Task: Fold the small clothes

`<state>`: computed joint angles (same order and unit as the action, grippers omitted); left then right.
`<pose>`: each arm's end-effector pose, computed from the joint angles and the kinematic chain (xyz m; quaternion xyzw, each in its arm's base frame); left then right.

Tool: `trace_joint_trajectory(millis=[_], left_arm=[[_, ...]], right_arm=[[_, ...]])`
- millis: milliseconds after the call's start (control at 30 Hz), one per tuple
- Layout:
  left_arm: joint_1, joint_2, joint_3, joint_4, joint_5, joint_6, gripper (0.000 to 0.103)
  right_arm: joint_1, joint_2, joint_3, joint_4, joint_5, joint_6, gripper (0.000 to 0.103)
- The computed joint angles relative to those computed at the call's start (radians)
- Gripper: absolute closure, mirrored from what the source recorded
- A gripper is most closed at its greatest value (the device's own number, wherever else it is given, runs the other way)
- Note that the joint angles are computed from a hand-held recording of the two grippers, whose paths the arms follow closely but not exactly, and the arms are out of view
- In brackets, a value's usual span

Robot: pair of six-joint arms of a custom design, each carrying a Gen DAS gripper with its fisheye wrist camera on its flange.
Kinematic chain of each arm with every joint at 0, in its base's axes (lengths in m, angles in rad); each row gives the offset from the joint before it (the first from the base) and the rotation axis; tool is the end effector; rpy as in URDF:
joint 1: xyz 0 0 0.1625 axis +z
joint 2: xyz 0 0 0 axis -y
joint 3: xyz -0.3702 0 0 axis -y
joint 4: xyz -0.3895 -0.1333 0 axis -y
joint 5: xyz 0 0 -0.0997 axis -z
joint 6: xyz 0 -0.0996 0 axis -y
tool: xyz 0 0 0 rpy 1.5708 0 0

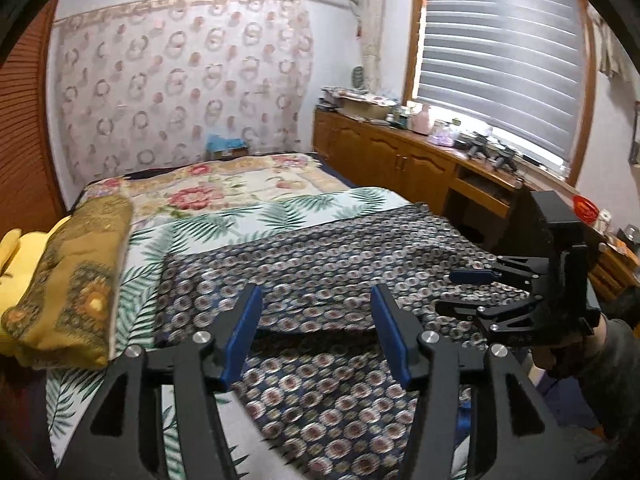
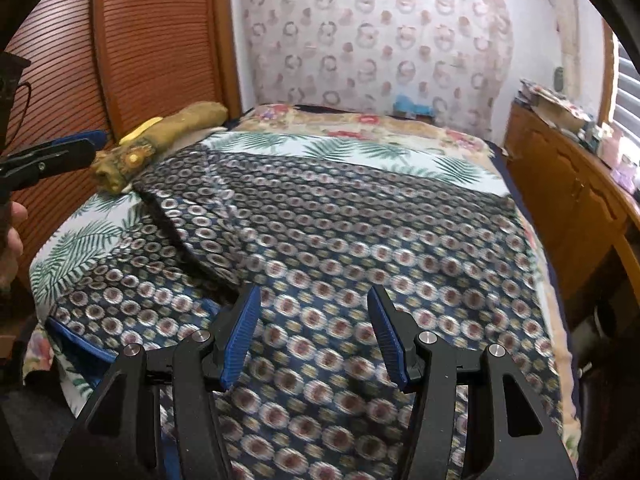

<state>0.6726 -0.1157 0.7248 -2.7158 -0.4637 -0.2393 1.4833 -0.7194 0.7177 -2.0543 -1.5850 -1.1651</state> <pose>-0.4838 -0.6697 -0.0050 0.1337 0.8212 -0.4628 0.3058 0.0612 -0.8111 0.3655 0.4966 -0.8340 0.1906 0.1464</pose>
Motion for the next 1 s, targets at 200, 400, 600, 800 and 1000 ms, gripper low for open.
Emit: trace_joint_trajectory(millis=[200,400,600,800,1000], left_arm=[[0.002,-0.069,0.135,-0.022,0.054,-0.086,0.048],[0.004,-0.104,0.209,-0.031,0.076,-0.143,0.048],[0.004,-0.134,0.267,-0.036,0.091,-0.176,0.048],[0.007,-0.148,0.299,-0.045,0.089,-0.196,0.048],[0.008,-0.145,0.299,-0.06,0.082,-0.179,0.048]], right_arm=[[0.025,-0.014,0.062,0.022,-0.006,-0.033,0.046],[0.046,0.001,0.089,0.033,-0.05,-0.071,0.046],[0.061,0.029,0.076,0.042,-0.103,-0.116,0.048],[0.063,0.05,0.046,0.066,-0.115,-0.136,0.094],[0.049,0.014,0.055,0.045,-0.025,-0.138,0.102]])
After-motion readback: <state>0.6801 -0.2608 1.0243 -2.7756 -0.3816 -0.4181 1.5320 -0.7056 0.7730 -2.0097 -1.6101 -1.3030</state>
